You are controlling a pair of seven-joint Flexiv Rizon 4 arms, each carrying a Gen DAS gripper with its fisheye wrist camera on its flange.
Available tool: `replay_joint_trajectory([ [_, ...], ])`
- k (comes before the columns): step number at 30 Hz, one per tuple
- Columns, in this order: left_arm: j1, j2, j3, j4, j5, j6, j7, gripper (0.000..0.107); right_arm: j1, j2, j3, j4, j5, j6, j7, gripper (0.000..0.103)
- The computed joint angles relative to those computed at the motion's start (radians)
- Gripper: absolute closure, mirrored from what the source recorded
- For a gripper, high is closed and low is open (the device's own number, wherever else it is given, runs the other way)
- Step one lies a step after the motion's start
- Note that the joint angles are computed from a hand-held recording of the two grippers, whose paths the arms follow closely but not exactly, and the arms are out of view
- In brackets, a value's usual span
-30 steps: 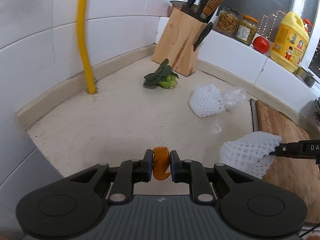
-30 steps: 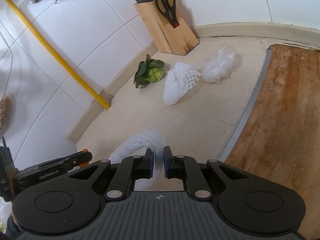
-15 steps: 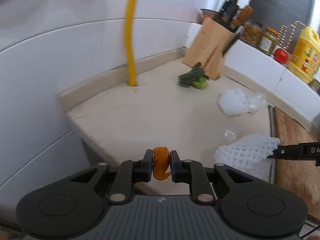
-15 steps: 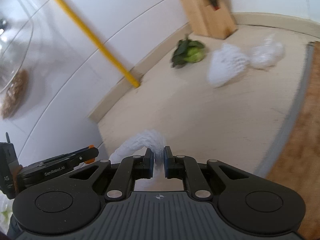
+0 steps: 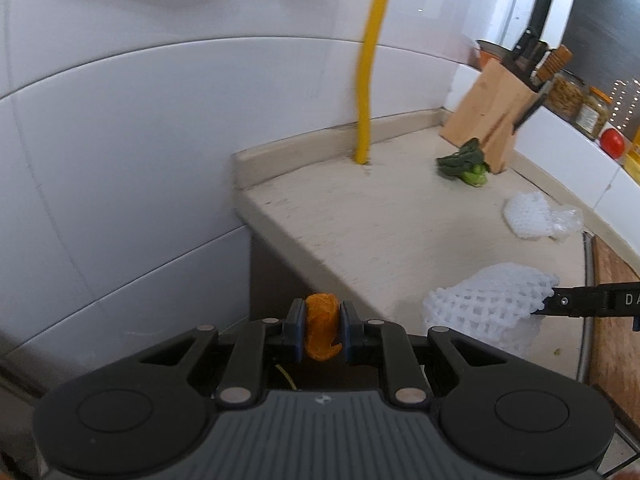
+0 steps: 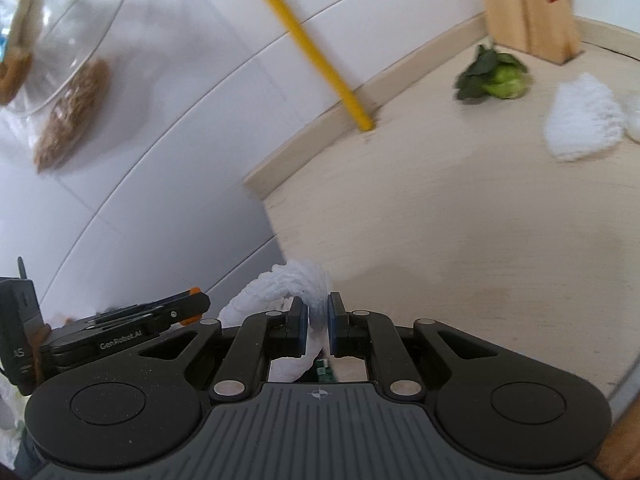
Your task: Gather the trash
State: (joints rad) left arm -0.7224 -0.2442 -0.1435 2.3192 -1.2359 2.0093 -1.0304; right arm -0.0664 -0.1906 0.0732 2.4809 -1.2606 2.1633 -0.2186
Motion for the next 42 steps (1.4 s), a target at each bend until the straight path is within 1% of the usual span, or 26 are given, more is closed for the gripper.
replay_joint_trajectory([
  [6,0.004,0.020,-0.009,0.050,-0.035,0.028,-0.012,0.093,0.045,-0.043,0.022,-0.054,-0.037,-0.018,0.014,0.089],
  [13,0.034,0.043,-0.017,0.105,-0.026,0.031,-0.058,0.093,0.093,-0.085,0.044,-0.105,-0.057,-0.052,0.023,0.089],
  [16,0.045,0.050,-0.016,0.124,-0.015,0.031,-0.078,0.093,0.101,-0.100,0.047,-0.129,-0.088,-0.062,0.049,0.089],
  [23,0.069,0.063,-0.005,0.161,0.031,0.028,-0.128,0.093,0.130,-0.125,0.041,-0.167,-0.141,-0.082,0.098,0.089],
  [29,0.102,0.067,0.018,0.182,0.124,0.004,-0.191,0.093,0.163,-0.143,0.036,-0.200,-0.167,-0.118,0.134,0.089],
  [32,0.107,0.063,0.033,0.183,0.149,-0.012,-0.208,0.093,0.172,-0.152,0.033,-0.218,-0.192,-0.132,0.158,0.089],
  [35,0.100,0.056,0.049,0.174,0.140,-0.029,-0.197,0.093,0.190,-0.157,0.028,-0.231,-0.202,-0.159,0.166,0.089],
  [37,0.087,0.049,0.059,0.164,0.112,-0.037,-0.173,0.093,0.196,-0.165,0.020,-0.245,-0.231,-0.163,0.189,0.089],
  [40,0.064,0.034,0.064,0.142,0.037,-0.044,-0.116,0.093,0.219,-0.175,-0.007,-0.266,-0.278,-0.167,0.226,0.089],
  [42,0.068,0.028,0.062,0.134,0.021,-0.057,-0.100,0.093,0.244,-0.182,-0.038,-0.284,-0.319,-0.165,0.263,0.088],
])
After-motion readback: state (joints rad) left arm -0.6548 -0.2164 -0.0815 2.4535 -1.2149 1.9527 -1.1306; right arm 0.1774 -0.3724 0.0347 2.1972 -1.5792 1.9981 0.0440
